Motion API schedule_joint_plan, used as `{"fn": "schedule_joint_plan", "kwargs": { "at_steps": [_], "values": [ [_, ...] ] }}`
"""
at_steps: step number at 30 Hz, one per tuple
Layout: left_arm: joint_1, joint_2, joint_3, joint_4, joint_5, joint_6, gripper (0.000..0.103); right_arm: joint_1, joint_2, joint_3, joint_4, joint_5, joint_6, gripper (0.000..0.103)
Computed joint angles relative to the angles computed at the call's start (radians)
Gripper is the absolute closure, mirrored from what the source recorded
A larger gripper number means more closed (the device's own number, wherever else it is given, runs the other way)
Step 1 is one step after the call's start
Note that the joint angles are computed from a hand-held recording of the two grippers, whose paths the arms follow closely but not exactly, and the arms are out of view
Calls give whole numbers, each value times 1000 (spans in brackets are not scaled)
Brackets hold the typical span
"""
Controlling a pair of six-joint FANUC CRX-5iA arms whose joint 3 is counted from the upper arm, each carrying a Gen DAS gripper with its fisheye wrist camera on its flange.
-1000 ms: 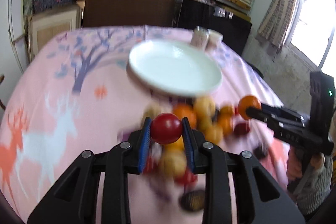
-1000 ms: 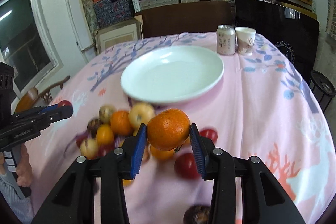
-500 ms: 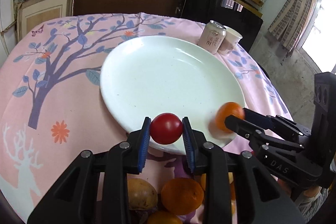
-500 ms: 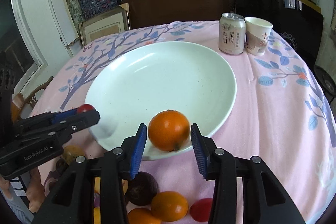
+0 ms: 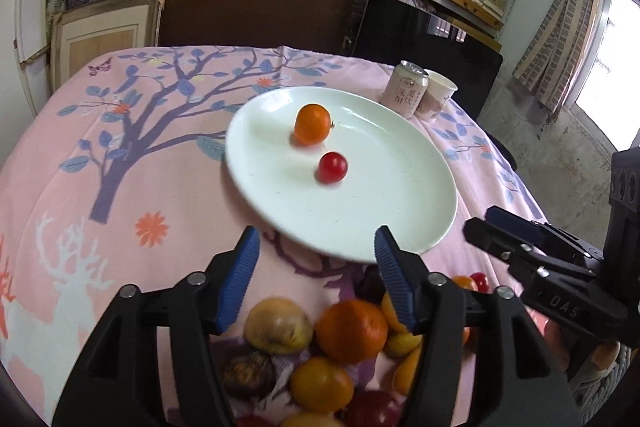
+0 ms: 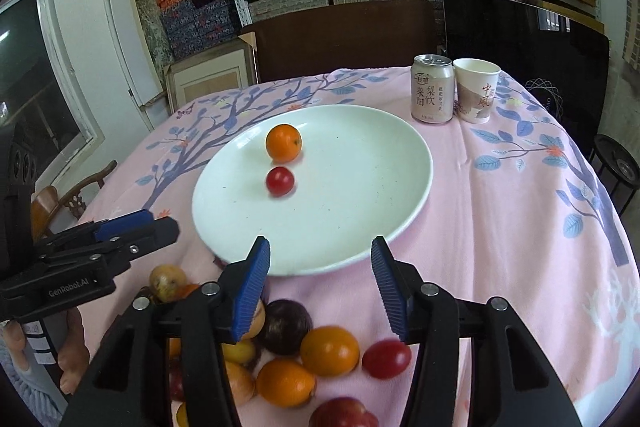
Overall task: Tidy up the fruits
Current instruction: 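Carry both fruits onto the white plate and open both tools, then grasp a dark purple fruit with the right tool while the left tool grasps another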
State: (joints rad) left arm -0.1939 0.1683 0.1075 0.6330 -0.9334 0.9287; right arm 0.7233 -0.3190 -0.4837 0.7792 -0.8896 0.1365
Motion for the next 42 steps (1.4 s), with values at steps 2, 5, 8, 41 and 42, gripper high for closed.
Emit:
{"fn": "schedule_joint_plan", "kwargs": {
  "at_steps": [2, 5, 8, 41, 42],
  "values": [
    [20, -60, -75, 9, 39, -23, 35, 35, -37, -36, 33, -27, -50, 47],
    [63, -145, -181, 7, 59, -53, 33, 125, -110, -106, 94, -107, -147, 42],
    [106, -226, -278, 9, 61, -82, 22, 265, -210, -198, 136, -212, -286, 36],
    [74, -341, -393, -91, -146, -211, 17, 490, -239, -198, -99, -386, -324, 33],
    [71, -333, -384, -101, -153, -202, 23, 486, -237, -196, -100, -388, -327, 36]
  ]
}}
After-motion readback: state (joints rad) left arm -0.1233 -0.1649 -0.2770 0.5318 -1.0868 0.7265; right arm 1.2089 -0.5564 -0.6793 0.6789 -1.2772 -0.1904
